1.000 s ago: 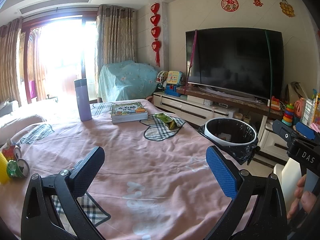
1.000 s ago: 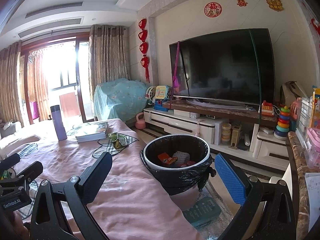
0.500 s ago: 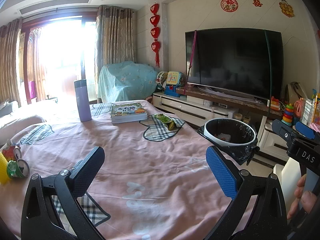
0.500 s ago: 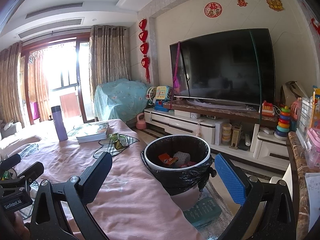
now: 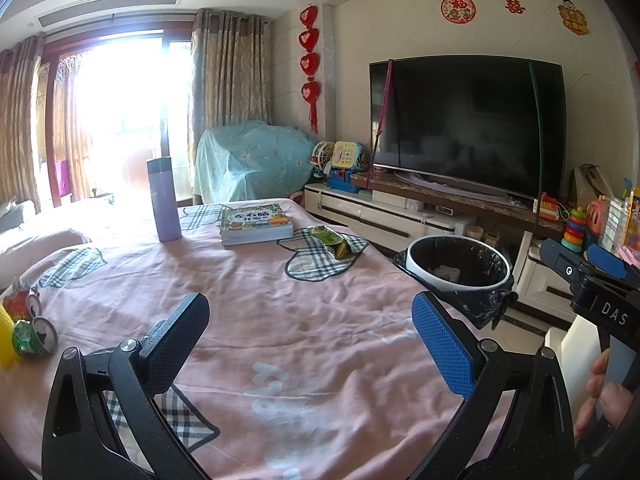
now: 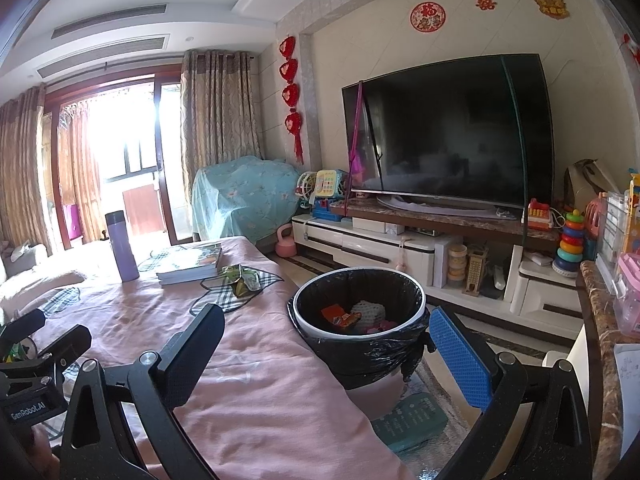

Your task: Collect trash

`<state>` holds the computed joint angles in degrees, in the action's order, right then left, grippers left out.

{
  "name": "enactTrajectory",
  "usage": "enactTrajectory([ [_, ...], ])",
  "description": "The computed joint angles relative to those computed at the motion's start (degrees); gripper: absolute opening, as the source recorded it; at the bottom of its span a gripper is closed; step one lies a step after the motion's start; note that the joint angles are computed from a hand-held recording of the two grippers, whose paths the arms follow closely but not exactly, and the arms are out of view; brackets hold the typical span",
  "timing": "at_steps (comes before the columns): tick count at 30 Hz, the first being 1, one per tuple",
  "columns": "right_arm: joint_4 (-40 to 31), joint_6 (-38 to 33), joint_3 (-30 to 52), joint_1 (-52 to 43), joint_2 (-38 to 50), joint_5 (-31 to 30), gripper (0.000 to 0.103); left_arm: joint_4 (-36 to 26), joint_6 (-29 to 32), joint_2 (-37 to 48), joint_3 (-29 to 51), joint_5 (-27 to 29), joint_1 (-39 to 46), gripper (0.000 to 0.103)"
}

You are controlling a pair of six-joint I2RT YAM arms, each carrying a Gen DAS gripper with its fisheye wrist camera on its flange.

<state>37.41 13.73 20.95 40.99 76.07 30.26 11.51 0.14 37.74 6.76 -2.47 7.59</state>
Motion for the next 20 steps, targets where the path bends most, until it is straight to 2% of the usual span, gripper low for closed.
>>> enactTrajectory([
  [13, 1.02, 0.92, 0.90, -0.25, 2.63, -1.28, 0.103, -1.05, -0.11, -0.27, 0.29, 0.09, -0.84, 0.103],
  [20, 0.65, 1.26, 1.47, -1.32, 3.63, -3.14, 0.103, 1.33, -0.08, 2.56, 0.22, 2.08, 0.69, 0.103],
])
